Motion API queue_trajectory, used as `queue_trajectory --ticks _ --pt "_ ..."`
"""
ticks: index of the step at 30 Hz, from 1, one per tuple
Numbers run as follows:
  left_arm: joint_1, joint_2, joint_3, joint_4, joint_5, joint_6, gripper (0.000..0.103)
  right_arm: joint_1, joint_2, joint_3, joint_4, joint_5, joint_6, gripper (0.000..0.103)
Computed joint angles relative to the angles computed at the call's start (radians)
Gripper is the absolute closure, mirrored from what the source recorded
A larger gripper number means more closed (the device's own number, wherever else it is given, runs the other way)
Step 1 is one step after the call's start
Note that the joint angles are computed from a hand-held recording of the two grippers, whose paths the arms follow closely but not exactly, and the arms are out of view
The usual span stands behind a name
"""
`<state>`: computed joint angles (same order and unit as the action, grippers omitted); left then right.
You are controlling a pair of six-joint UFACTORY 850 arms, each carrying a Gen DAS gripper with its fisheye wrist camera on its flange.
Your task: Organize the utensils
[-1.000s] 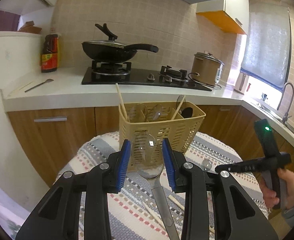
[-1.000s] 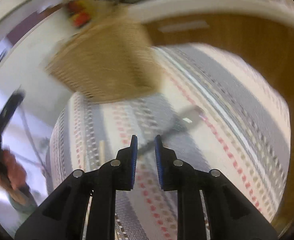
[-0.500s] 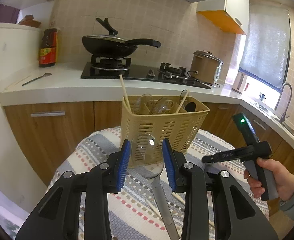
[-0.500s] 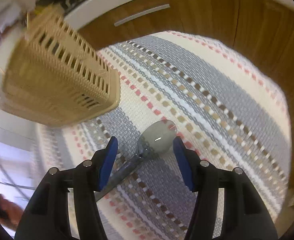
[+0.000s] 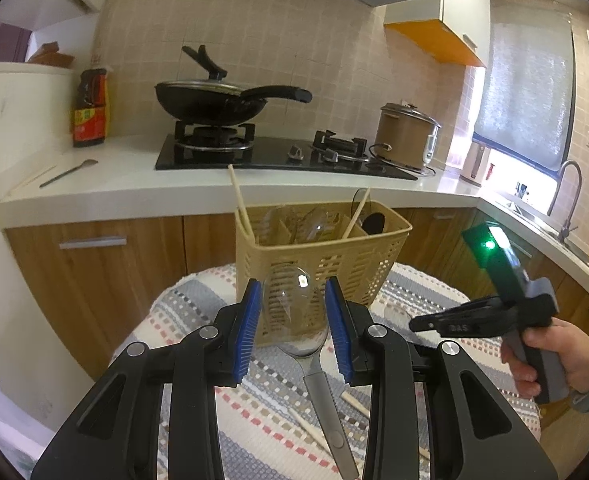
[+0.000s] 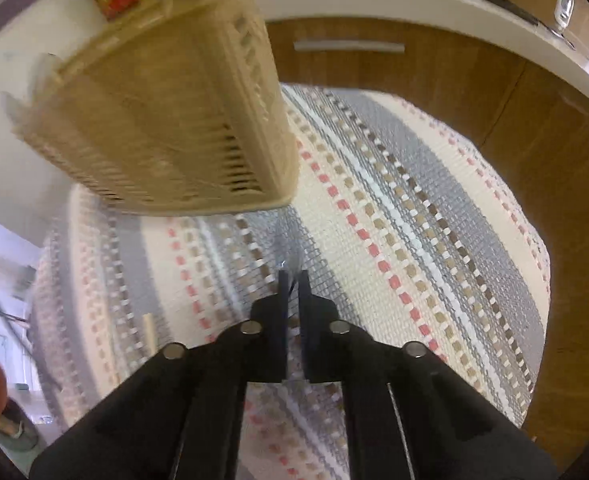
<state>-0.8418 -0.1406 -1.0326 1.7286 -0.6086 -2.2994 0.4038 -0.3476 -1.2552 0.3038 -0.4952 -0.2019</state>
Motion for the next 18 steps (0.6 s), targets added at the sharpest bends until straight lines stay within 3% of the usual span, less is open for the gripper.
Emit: queue_trajectory --ticks 3,8,14,16,18 --pt "-0.002 -0.008 -0.014 -0.006 0.0 0.011 0.072 -0.014 -0.027 -0.032 0.08 -0.071 -0.071 0.101" --pt "-0.005 -0.016 -0.018 -0.026 0.005 0.027 0.072 -0.005 -0.045 -0.055 0.021 -0.088 -0.087 0.099" --pt "-0.003 -0.01 -0.013 -0.036 0.001 0.026 0.072 0.013 -0.077 -0.094 -0.047 -0.096 -0.095 0.071" --pt "-0.001 -0.01 -0.013 -0.04 0.0 0.026 0.072 0.014 -0.098 -0.112 -0.051 -0.104 -0.092 0.055" --pt "0.001 -0.01 -0.014 -0.044 0.002 0.028 0.072 0.023 -0.113 -0.125 -0.099 -0.101 -0.058 0.052"
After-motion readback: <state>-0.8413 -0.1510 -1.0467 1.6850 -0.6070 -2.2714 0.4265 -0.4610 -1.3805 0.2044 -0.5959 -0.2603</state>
